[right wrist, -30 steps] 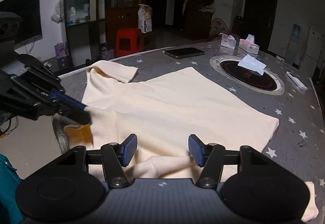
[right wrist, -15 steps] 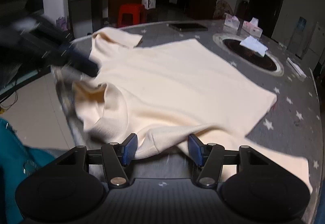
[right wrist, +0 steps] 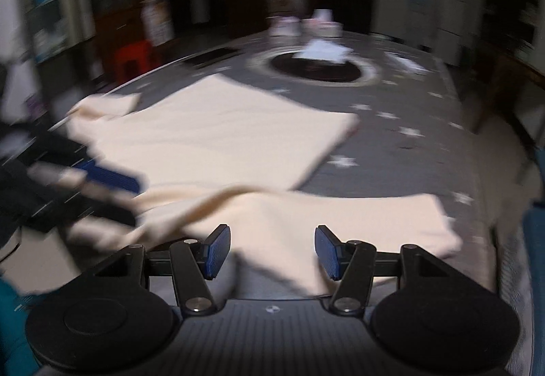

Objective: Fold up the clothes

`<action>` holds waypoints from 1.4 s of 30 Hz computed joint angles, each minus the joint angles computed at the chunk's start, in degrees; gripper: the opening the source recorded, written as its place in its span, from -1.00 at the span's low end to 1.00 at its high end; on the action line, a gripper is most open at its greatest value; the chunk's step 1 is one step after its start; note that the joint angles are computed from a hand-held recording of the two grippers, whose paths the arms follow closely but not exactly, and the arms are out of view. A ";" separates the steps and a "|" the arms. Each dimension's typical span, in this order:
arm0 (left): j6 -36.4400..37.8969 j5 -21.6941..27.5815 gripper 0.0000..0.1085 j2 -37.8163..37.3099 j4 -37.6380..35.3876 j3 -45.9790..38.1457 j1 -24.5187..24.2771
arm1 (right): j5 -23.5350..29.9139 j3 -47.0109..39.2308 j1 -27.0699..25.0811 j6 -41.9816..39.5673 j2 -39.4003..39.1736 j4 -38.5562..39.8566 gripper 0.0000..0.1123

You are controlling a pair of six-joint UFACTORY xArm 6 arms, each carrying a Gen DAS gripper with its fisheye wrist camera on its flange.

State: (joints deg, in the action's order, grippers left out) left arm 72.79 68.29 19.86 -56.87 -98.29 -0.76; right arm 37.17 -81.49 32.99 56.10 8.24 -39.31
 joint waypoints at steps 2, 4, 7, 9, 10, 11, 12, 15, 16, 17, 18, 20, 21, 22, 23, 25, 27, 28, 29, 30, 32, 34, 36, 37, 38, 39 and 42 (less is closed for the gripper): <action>0.61 -0.32 -0.19 -0.26 0.36 0.58 -0.51 | 0.27 0.74 -1.97 4.14 -0.43 -1.58 -0.05; 1.18 -0.55 -0.22 -0.87 0.64 1.65 -0.78 | 0.27 0.79 -3.98 7.29 -0.13 -1.98 -0.09; 1.57 -0.21 -0.23 -0.92 0.97 1.97 -0.99 | 0.41 -0.19 -6.58 10.68 1.18 -2.26 -0.10; 1.50 0.01 -0.29 -0.78 1.11 1.87 -1.05 | 2.28 -1.98 -7.58 12.19 2.80 -3.11 -0.10; 1.47 0.07 -0.31 -0.72 1.20 1.83 -1.09 | 3.49 -3.23 -7.95 12.17 3.84 -2.79 -0.10; 1.39 0.14 -0.31 -0.70 1.27 1.77 -1.11 | 4.72 -4.54 -8.32 12.14 4.92 -2.48 -0.10; 1.36 0.28 -0.34 -0.69 1.29 1.71 -1.09 | 5.79 -5.72 -8.56 12.02 5.95 -2.31 -0.10; 1.58 0.84 -0.43 -0.54 1.17 1.58 -0.99 | 8.14 -8.38 -8.54 11.08 8.56 -2.64 -0.14; 1.59 1.01 -0.44 -0.47 1.24 1.51 -0.98 | 8.82 -8.97 -8.25 10.41 8.95 -2.97 -0.20; 1.55 1.18 -0.46 -0.37 1.39 1.41 -0.98 | 9.51 -9.57 -7.96 9.74 9.34 -3.29 -0.31; 1.56 1.37 -0.54 -0.34 1.51 1.37 -1.01 | 9.87 -9.95 -7.78 9.19 9.61 -3.54 -0.38; 1.66 1.79 -0.64 -0.38 1.70 1.43 -1.08 | 9.56 -10.05 -7.73 8.49 9.72 -3.75 -0.73; 1.71 2.00 -0.72 -0.40 1.80 1.47 -1.12 | 9.58 -10.20 -7.69 8.18 9.76 -3.76 -0.74; 1.82 2.09 -0.77 -0.47 1.88 1.53 -1.16 | 9.62 -10.16 -7.63 8.24 9.71 -3.86 -0.79; 1.97 2.10 -0.78 -0.56 1.94 1.63 -1.20 | 9.47 -10.21 -7.68 8.28 9.73 -3.96 -0.86; 1.98 1.81 -0.87 -0.66 2.16 1.72 -1.32 | 9.04 -10.56 -7.80 8.30 9.78 -4.35 -0.88; 1.62 1.85 -0.90 -0.60 2.04 1.46 -1.26 | 8.38 -10.82 -7.89 8.75 9.63 -5.48 -0.89; 1.63 2.19 -0.92 -0.57 1.78 1.25 -1.13 | 7.81 -11.07 -7.97 9.12 9.53 -6.36 -0.89; 1.68 2.62 -0.93 -0.58 1.48 1.05 -0.97 | 7.26 -11.35 -8.06 9.47 9.44 -7.22 -0.89; 1.77 3.41 -0.93 -0.48 1.13 0.62 -0.70 | 6.63 -11.82 -8.19 9.85 9.44 -8.20 -0.89; 1.79 5.11 -0.95 -0.32 0.47 -0.18 -0.30 | 4.55 -12.64 -8.60 11.32 9.17 -10.90 -0.90; 2.02 7.09 -0.96 -0.17 -0.18 -0.95 -0.09 | 2.49 -12.78 -8.98 13.93 8.32 -14.41 -0.90; 2.51 8.01 -0.96 -0.38 -0.50 -1.00 -0.21 | 0.74 -11.86 -9.22 17.51 6.71 -18.19 -0.90; 2.94 7.82 -0.96 -0.73 -0.75 -0.65 -0.35 | -0.05 -11.22 -9.32 19.48 5.78 -20.13 -0.90; 3.50 7.26 -0.96 -1.15 -1.13 -0.15 -0.49 | -0.50 -10.48 -9.32 21.19 4.80 -21.81 -0.90; 4.04 6.17 -0.95 -1.61 -1.63 0.43 -0.66 | -0.40 -9.51 -9.15 22.40 3.71 -22.98 -0.90; 4.69 1.95 -0.87 -2.43 -2.60 1.62 -1.44 | 0.37 -7.53 -8.75 23.41 1.45 -24.50 -0.90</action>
State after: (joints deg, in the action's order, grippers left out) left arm 77.48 70.24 17.43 -59.47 -96.67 -2.20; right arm 37.54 -89.01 24.24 79.51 9.69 -63.81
